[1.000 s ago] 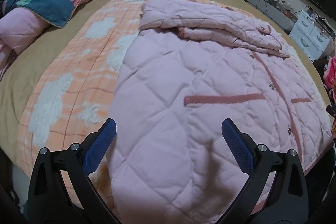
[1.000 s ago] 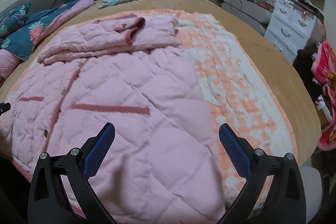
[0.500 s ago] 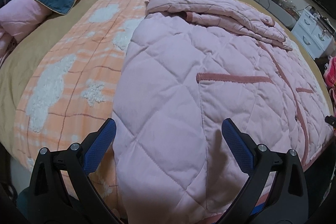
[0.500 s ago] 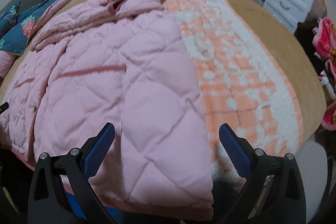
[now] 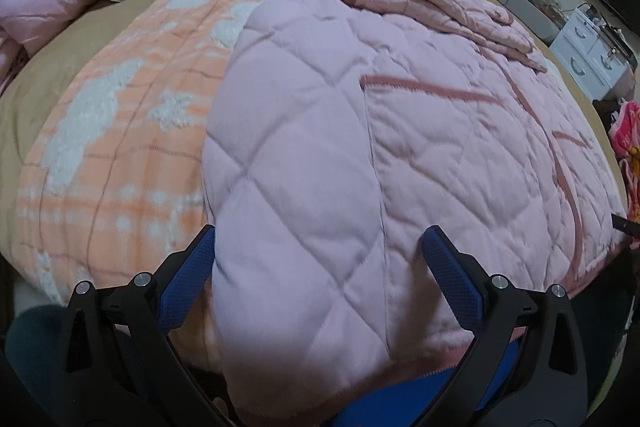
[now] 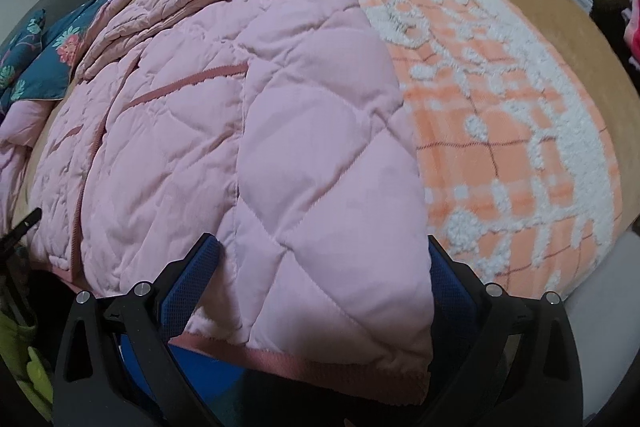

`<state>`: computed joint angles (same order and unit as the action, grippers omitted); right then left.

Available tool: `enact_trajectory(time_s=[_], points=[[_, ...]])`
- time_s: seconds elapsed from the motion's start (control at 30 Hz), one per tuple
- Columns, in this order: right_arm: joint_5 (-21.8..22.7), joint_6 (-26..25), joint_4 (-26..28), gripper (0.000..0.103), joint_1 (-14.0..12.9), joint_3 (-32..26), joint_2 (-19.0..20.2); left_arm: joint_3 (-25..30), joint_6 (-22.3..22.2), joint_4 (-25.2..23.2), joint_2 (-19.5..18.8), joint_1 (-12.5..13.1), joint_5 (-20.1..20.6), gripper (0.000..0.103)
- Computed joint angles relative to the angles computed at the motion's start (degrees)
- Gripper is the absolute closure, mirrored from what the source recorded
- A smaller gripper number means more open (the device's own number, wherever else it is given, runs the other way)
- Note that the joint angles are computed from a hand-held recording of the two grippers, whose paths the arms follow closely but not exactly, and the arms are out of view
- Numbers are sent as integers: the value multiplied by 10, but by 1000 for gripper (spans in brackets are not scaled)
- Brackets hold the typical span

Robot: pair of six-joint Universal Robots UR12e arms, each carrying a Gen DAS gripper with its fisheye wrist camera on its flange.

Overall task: Fold large clothes
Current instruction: 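Grasp the ribbed jacket hem with the left gripper while the right gripper grasps it too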

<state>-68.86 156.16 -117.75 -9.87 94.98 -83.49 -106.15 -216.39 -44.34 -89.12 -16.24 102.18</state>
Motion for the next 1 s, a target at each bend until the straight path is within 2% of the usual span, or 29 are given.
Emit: enact_trajectory(time_s=[0.23,0.33,0.37,0.4,0.47,0.57,0.7,0.73,0.8,0.83,0.9,0.93,0.97,1.0], points=[[13,-19,-1,6,-4,12,-10,-13,-20,-6,9,0,-37,8],[6,-29,-69,26,1,41,-27,-15,-23,-6,10,0,-42,8],[3,-35,-90,38,4,51,-33,-15,-23,-5,10,0,-43,8],[2,-38,-113,44,7,60,-38,-15,-24,-4,11,0,-43,8],[10,-34,-142,71,7,69,-44,-18,-28,5,12,1,-48,8],[53,-12,-178,78,-1,72,-50,-20,-24,11,14,-1,-47,8],[109,9,-230,79,-7,66,-50,-24,-19,22,16,-3,-56,11],[121,15,-239,79,-8,62,-48,-27,-20,28,17,-1,-65,14],[140,32,-253,80,-8,51,-40,-30,-18,43,22,-1,-70,30],[146,39,-257,80,-7,47,-38,-29,-17,45,22,-1,-69,35],[156,54,-265,80,-7,41,-33,-29,-15,46,24,-4,-60,59],[160,59,-266,80,-7,38,-31,-27,-11,42,24,-7,-51,64],[164,62,-267,80,-7,36,-30,-27,-13,37,25,-8,-42,76],[161,67,-274,80,-6,35,-29,-28,-17,36,26,-9,-39,82]])
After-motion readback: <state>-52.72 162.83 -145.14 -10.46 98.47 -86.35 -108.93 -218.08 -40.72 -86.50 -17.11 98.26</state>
